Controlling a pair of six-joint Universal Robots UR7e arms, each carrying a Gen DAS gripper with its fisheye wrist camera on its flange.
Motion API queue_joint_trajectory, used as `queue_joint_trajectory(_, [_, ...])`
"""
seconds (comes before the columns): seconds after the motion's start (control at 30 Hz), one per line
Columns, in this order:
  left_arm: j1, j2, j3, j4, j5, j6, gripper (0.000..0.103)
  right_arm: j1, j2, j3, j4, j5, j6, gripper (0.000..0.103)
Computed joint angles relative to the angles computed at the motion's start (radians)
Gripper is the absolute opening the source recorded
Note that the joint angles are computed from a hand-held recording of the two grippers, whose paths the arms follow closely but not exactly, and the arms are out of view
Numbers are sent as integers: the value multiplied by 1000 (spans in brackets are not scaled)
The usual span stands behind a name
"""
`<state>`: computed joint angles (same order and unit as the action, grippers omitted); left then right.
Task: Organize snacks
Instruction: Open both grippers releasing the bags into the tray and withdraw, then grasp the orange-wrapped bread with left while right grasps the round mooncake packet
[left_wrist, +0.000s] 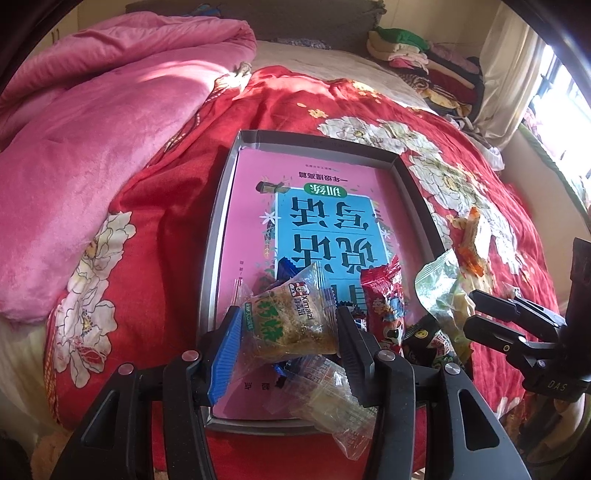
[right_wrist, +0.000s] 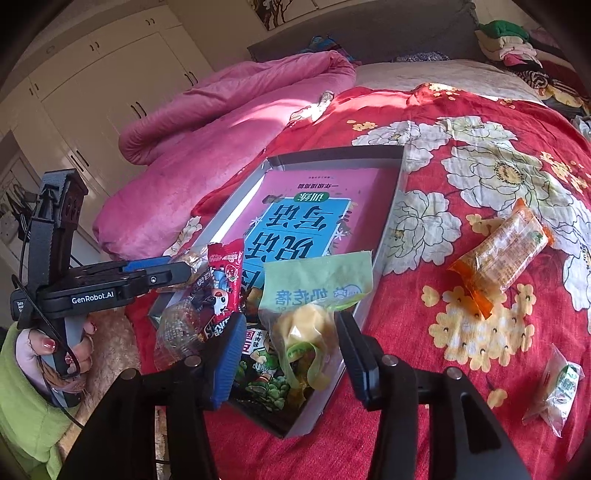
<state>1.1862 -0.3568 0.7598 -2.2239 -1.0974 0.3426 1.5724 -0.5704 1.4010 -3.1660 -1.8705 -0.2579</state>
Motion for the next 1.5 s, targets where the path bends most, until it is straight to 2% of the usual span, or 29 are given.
queue_joint_trajectory(0.43, [-4,-14,23,-35,-21,11,60,-2,-27,43,-61,4,2,55])
queue_joint_trajectory(0.7, [-13,-44,68,-96,-62,7,64,-1,-60,92,-146,-17,4,59])
queue_joint_trajectory(0.77, [-19,-52,80,-109,-74,4,70,-2,-73,109,-172,-23,2,59])
queue_joint_trajectory(0.9, [-36,-59,100,-115,-92,6,71,-6,-102,149,-231,-32,14,61])
queue_joint_trajectory(1.23, [-93,-55,148,-130,-116,43,73,-23,-193,262,-353,-92,72,64])
queue_joint_trajectory(1.37, [-116,-35,149,-129,-120,62,73,-37,-225,301,-368,-119,126,64])
queue_joint_trajectory(1.5, [-136,-7,138,-115,-123,77,74,-43,-234,320,-358,-183,157,64])
